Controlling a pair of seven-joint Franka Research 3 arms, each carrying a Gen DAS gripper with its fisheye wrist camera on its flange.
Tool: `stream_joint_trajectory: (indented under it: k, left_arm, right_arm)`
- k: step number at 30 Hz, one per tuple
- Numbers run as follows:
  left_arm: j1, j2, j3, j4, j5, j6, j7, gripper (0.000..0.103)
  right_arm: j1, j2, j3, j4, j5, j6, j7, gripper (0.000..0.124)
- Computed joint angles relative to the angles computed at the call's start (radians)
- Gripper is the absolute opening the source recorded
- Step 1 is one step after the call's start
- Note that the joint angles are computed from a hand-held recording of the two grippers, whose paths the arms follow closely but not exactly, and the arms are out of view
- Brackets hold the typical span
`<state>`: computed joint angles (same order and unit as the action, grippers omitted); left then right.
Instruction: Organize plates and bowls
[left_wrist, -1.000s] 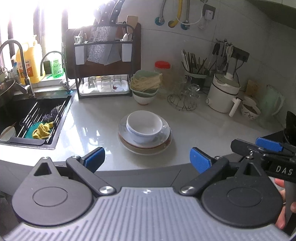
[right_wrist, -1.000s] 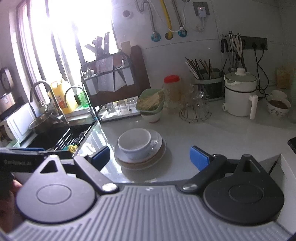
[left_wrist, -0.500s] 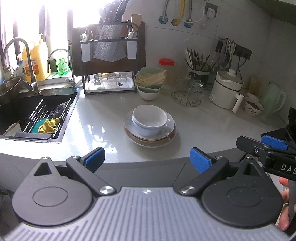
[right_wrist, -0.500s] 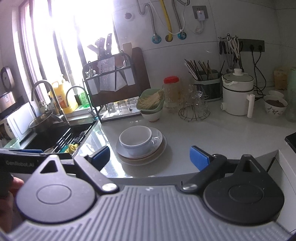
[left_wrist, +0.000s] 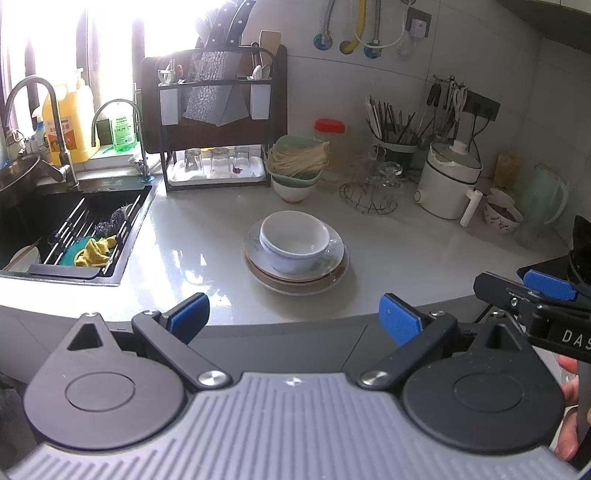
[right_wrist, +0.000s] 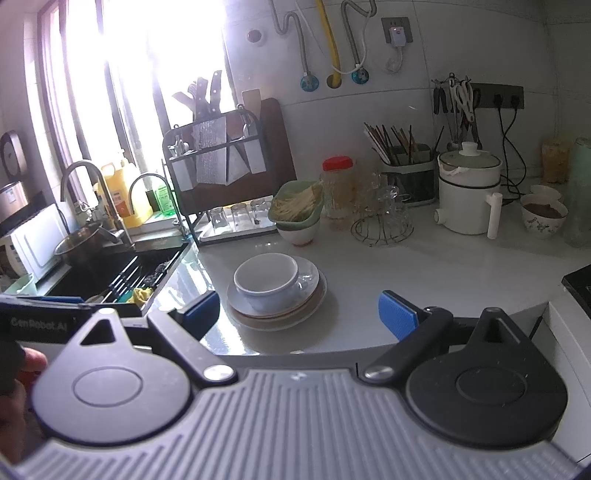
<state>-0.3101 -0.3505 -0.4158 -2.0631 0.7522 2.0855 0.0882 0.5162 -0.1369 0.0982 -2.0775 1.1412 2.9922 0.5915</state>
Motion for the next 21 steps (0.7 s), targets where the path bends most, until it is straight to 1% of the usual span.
stream_joint_trajectory:
  k: [5,8,13,21]
  left_arm:
    - [-0.001,-0.001,0.003,-0.005,-0.006,0.015,-0.003,0.100]
    - [0.000,0.005,0.001,0.001,-0.006,0.003,0.003,0.100]
    - [-0.005,0.008,0.003,0.001,-0.017,0.010,-0.002,0.100]
    - [-0.010,0.023,0.004,0.010,-0.025,0.020,-0.011,0.100]
  right_arm:
    - [-0.002,-0.003,-0.001,-0.005,-0.010,0.002,0.018,0.094]
    - [0.000,-0.006,-0.003,-0.009,0.002,0.005,0.009,0.094]
    - [0.001,-0.014,-0.006,-0.020,0.003,-0.006,0.010,0.094]
    - [0.004,-0.014,-0.008,-0.021,0.017,0.002,0.006,0.094]
